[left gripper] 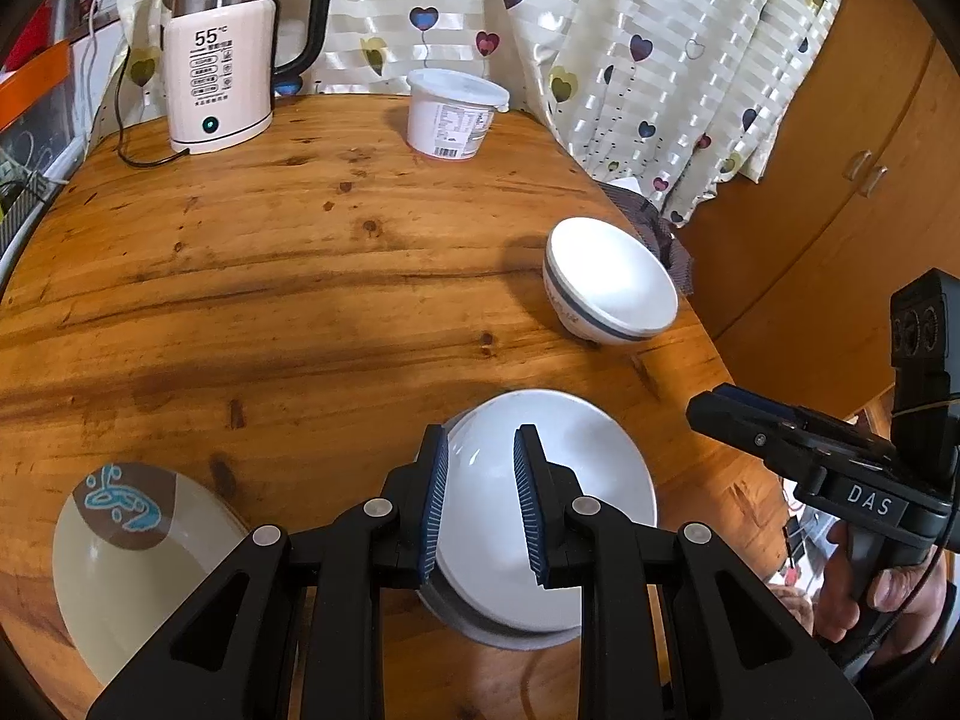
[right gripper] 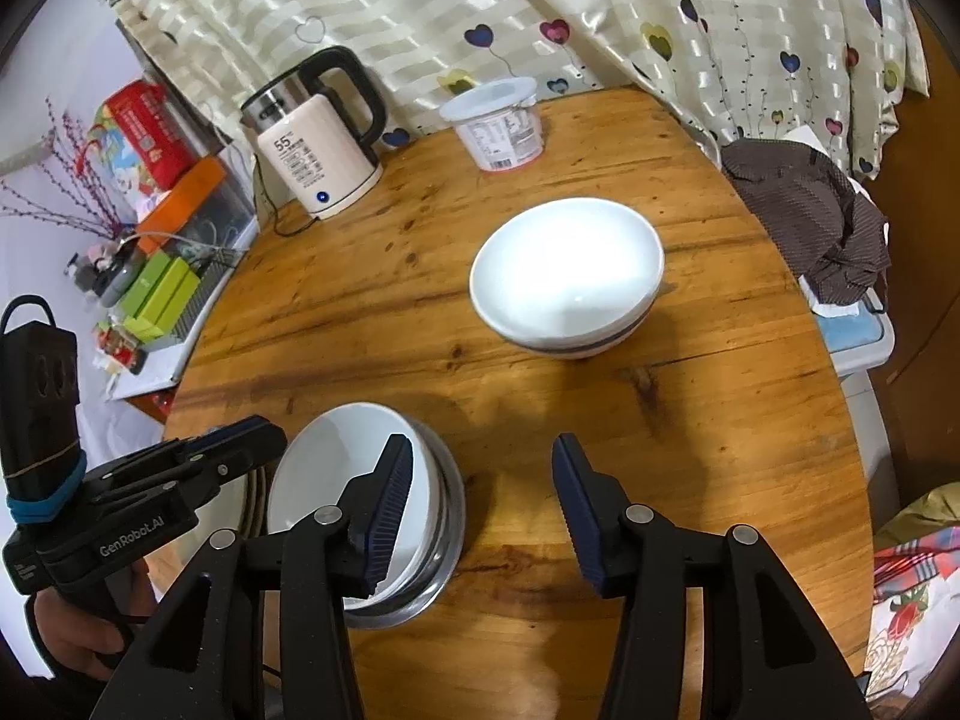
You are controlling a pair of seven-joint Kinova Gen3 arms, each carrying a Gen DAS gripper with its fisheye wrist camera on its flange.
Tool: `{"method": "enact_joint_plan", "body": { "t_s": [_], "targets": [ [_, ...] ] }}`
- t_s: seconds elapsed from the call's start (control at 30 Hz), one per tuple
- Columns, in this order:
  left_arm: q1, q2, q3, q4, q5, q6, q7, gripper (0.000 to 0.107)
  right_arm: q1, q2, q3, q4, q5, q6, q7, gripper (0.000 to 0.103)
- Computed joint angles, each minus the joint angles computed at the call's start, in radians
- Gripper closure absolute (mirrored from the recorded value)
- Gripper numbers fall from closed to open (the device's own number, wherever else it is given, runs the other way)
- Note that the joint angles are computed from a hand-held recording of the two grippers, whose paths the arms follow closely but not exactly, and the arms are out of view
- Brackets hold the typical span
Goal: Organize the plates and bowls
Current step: 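Move both grippers to the blue-rimmed white bowl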
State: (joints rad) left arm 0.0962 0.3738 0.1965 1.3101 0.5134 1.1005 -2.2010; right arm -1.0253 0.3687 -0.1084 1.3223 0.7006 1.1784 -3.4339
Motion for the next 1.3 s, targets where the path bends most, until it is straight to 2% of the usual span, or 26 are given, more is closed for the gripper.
{"method": "enact_joint_plan", "body": {
  "t_s": [0.57, 1.3],
  "targets": [
    [0.062, 0.087, 0.021, -0.165, -0.037, 0.058, 0.042, 0.084, 0.034, -0.007, 0.005, -0.009, -0.004, 0.060, 0.021, 0.054],
    [0.156, 0.249, 0.040, -0.444, -0.097, 0.196, 0.118, 0.084, 0.109, -0.031, 0.006, 0.049, -0.010, 0.038, 0.024, 0.054]
  ]
}}
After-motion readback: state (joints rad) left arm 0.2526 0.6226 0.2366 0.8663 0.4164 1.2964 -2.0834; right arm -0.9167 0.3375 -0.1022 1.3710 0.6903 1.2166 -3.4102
